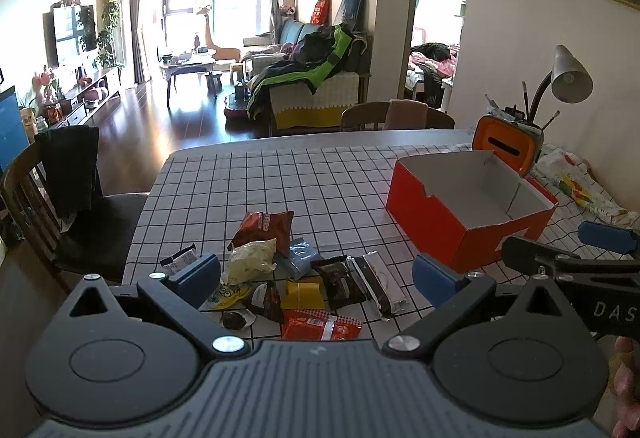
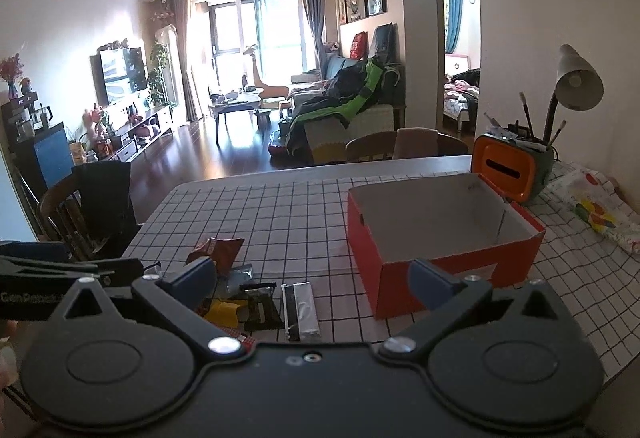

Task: Organize snacks

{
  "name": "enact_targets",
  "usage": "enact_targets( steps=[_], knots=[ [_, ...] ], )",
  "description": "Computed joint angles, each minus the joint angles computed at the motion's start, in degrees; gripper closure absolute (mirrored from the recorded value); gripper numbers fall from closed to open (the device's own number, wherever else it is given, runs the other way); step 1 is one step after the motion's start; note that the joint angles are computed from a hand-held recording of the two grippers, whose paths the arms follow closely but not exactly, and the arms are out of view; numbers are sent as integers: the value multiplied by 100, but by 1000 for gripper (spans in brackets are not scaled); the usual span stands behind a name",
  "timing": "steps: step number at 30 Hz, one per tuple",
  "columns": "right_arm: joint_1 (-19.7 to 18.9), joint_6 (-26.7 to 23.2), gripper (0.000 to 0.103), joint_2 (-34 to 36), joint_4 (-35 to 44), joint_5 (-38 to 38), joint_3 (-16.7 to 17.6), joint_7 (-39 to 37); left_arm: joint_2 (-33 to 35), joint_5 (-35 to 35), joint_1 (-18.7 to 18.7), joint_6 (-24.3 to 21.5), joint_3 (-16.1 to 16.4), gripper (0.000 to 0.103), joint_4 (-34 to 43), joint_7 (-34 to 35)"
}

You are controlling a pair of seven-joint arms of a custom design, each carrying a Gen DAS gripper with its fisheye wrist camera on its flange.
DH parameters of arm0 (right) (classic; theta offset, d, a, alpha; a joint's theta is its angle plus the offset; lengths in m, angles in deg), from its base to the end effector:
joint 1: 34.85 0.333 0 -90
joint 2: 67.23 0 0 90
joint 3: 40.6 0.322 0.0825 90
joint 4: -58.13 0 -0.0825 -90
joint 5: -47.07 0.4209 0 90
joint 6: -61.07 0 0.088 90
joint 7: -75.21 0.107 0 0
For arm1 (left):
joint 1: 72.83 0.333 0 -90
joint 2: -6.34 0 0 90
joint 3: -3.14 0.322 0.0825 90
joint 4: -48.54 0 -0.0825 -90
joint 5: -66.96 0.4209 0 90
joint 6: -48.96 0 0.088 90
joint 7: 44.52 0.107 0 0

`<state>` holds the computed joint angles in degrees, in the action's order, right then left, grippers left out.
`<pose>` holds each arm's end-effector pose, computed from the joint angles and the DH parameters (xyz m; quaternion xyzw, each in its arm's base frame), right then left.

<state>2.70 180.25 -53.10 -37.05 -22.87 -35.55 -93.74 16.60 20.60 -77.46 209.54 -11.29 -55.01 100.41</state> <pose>0.5503 0.4340 0.5044 -0.4480 0.7279 -0.4259 0.2968 0.6651 -0.1818 0.5202 -0.4113 0.7864 -0.4192 0.1915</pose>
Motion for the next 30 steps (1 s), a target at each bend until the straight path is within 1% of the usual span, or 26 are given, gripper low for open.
enact_targets(
  steps=[11, 17, 30],
  knots=[
    [8, -28, 0, 21, 39, 13, -4, -38, -4, -7, 2, -33, 7, 0, 11, -12],
    [14, -69, 0, 50, 111, 78, -17, -72, 3, -108, 28, -58, -6, 0, 44, 123],
    [137, -282, 0, 119, 209, -24, -27, -68, -15, -190, 35, -144, 10, 0, 74, 183]
  ],
)
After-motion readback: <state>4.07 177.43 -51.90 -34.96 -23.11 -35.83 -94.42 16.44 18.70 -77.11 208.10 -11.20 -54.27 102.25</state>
